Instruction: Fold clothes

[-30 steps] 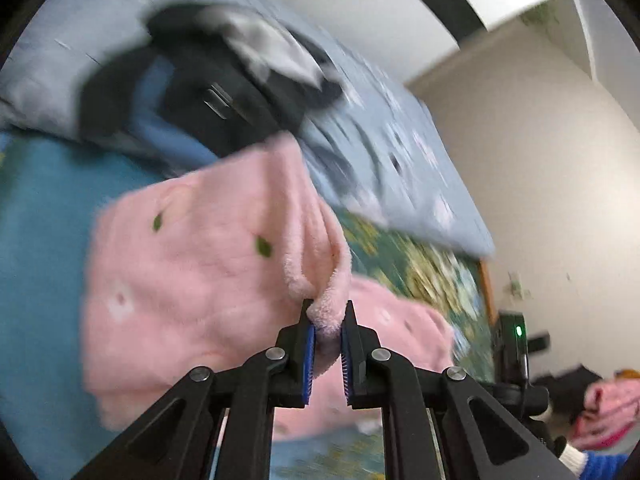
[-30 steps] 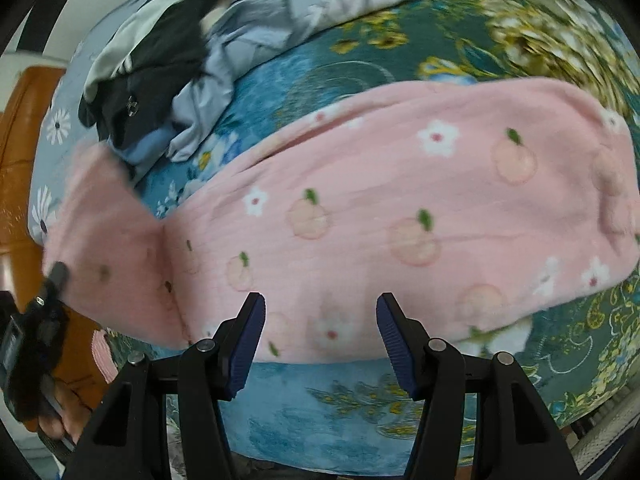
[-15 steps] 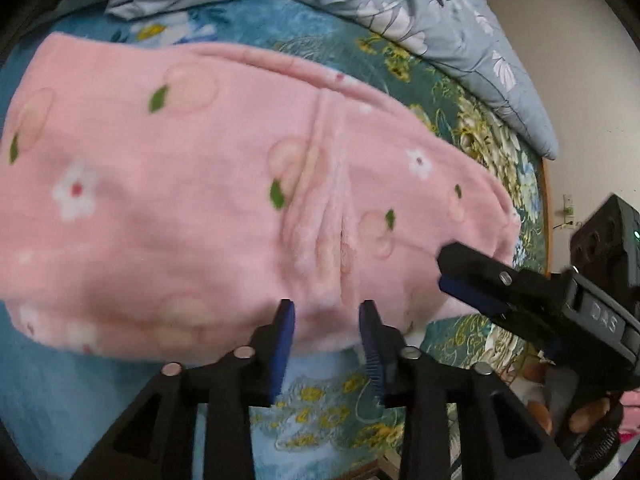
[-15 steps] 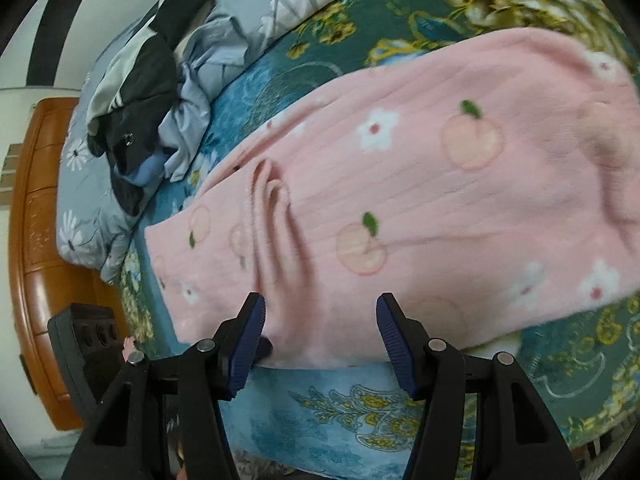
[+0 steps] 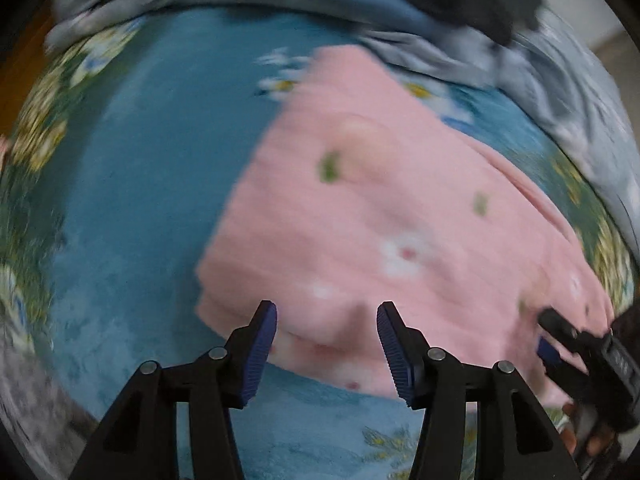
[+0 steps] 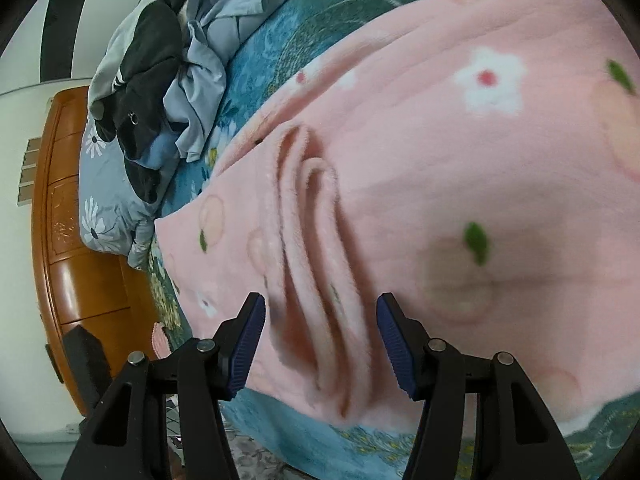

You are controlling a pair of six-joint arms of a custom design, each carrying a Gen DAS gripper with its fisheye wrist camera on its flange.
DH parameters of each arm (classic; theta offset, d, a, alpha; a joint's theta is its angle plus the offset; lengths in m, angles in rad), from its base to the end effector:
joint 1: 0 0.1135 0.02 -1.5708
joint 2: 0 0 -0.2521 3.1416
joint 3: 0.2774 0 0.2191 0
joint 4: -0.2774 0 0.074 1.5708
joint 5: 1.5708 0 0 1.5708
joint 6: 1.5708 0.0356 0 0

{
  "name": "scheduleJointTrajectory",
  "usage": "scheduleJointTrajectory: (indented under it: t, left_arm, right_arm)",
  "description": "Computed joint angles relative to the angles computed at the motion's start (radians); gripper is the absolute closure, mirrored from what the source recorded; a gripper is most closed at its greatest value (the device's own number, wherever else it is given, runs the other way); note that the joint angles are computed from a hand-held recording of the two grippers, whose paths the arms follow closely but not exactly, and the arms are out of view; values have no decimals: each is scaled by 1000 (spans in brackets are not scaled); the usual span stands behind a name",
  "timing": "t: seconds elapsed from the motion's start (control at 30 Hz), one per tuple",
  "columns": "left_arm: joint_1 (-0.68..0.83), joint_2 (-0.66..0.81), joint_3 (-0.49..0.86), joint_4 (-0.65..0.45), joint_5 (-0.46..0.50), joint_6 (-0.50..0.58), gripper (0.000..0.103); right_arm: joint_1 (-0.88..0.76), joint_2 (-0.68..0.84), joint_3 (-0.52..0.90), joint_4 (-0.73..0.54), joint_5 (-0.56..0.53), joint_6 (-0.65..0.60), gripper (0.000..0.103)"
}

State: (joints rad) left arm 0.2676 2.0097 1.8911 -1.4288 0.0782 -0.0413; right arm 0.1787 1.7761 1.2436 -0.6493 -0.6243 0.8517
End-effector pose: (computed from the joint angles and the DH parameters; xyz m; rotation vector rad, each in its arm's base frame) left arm 0.3345 0.0888 0.2669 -0.4766 3.0706 -0.1167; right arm 0.3136 0.0778 0.2098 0.7868 2.8097 1.1003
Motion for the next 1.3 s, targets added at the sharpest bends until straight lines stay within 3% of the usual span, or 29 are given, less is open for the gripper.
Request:
scheduleJointTrajectory:
  t: [0.13,0.2,0.27,0.43,0.6,0.73,0.83,0.87,0.97,1.13,1.2,1.3]
  left_arm:
    - [7,2,-29,29,-25,-30,47]
    - [-17,1,-56,43,-39,-50,47]
    - [-34,-9,-95,55,-42,-68,46]
    - [-70,-34,-170,71,-48,-71,45]
    - [-90,-32,-186,60,-63,-62,44]
    - [-107,-38,-152,32,-65,-56,44]
    - [-124,-44,-120,10,-64,-47,44]
    - [-141,-46,-108,2,-64,-34,43]
    - [-198,-47,-93,-7,-74,-6,42]
    - [-304,-29,-92,4,-67,-17,42]
    - [-353,-16,-97,14,-73,-36,42]
    - [-425,15,-98,16,-114,-58,42]
  right_arm:
    - [18,68,81,-23,-4,-17,44]
    - [25,88,124,-43,-3,-21,49]
    - [33,103,175,-91,19,-45,92]
    - [24,60,216,-146,102,-135,92]
    - [-18,49,142,-122,68,-136,92]
    - [-44,-8,64,-72,42,-117,81]
    - [-111,-134,-10,-78,52,-112,77]
    - [-147,-188,-40,-85,56,-108,72]
    - [-316,-399,-143,-205,102,-143,51]
    - [-801,-617,-230,-505,121,-382,51]
    - [-995,-626,-287,-536,61,-452,51]
    - [-1096,-610,-384,-468,-37,-438,51]
